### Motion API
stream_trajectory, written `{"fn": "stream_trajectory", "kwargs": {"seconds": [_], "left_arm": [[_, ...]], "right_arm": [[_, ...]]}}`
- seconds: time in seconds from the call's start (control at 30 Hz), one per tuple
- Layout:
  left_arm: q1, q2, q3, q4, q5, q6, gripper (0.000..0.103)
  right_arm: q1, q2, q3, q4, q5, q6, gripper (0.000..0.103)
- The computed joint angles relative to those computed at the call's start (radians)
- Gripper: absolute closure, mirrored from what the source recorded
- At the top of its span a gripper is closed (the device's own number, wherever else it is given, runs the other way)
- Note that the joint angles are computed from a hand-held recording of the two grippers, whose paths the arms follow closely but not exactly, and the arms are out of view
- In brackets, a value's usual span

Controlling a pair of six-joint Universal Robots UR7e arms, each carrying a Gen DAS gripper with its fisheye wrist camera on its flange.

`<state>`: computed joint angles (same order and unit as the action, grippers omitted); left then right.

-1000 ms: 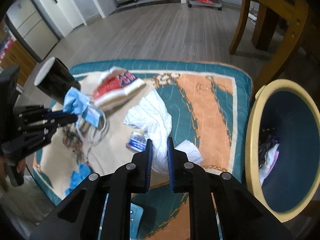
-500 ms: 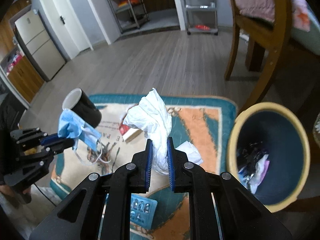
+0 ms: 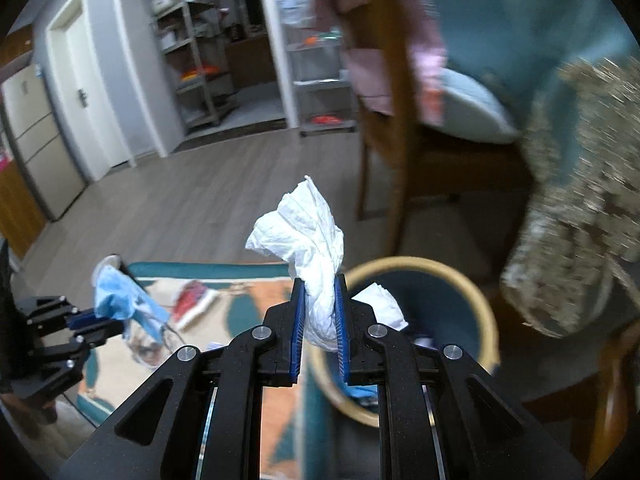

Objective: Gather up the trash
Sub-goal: 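Carry the mask and tissue over the bin and release both, then move both grippers back over the gloves and small box on the cushion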

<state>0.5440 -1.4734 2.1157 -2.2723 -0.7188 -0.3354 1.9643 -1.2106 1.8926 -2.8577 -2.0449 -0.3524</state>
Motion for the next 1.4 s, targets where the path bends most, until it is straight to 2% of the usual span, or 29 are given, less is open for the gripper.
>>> {"fn": "stream_trajectory", "kwargs": {"seconds": [0.2, 0.37, 0.53, 0.6, 0.63, 0.7, 0.77, 0.87, 1.03, 1.17, 1.3, 1.4], "left_arm": [[0.024, 0.122, -0.043, -0.125, -0.070, 0.078, 0.092], [0.056, 0.283, -0.130, -0.196, -0.147, 0.174, 0.092], [0.106, 0.446, -0.240, -0.191, -0.174, 0.207, 0.091], [0.119, 0.486, -0.262, -0.204, -0.174, 0.224, 0.085], [0.127, 0.509, -0.272, -0.216, -0.169, 0.237, 0.078], [0.136, 0.522, -0.271, -0.235, -0.165, 0.249, 0.066], [0.140, 0.531, -0.269, -0.245, -0.151, 0.245, 0.050], [0.139, 0.517, -0.251, -0.272, -0.146, 0.257, 0.038], [0.130, 0.490, -0.234, -0.292, -0.129, 0.234, 0.024], [0.103, 0.437, -0.191, -0.318, -0.092, 0.209, 0.010], [0.077, 0.372, -0.155, -0.304, -0.064, 0.181, 0.007], [0.046, 0.302, -0.118, -0.267, -0.038, 0.138, 0.007]], "right_arm": [[-0.064, -0.024, -0.008, 0.014, -0.045, 0.001, 0.087], [-0.116, -0.003, -0.041, 0.077, -0.028, 0.033, 0.087], [-0.163, 0.017, -0.064, 0.131, -0.009, 0.078, 0.087], [-0.175, 0.022, -0.069, 0.139, -0.002, 0.099, 0.087], [-0.181, 0.024, -0.071, 0.147, 0.006, 0.108, 0.086], [-0.191, 0.027, -0.077, 0.167, 0.018, 0.120, 0.080], [-0.194, 0.031, -0.080, 0.178, 0.012, 0.124, 0.074], [-0.195, 0.029, -0.081, 0.173, 0.015, 0.134, 0.061], [-0.192, 0.022, -0.077, 0.151, 0.026, 0.142, 0.052], [-0.180, 0.021, -0.072, 0.127, 0.029, 0.126, 0.036], [-0.160, 0.021, -0.064, 0.095, 0.042, 0.110, 0.022], [-0.140, 0.022, -0.056, 0.066, 0.043, 0.094, 0.017]]}}
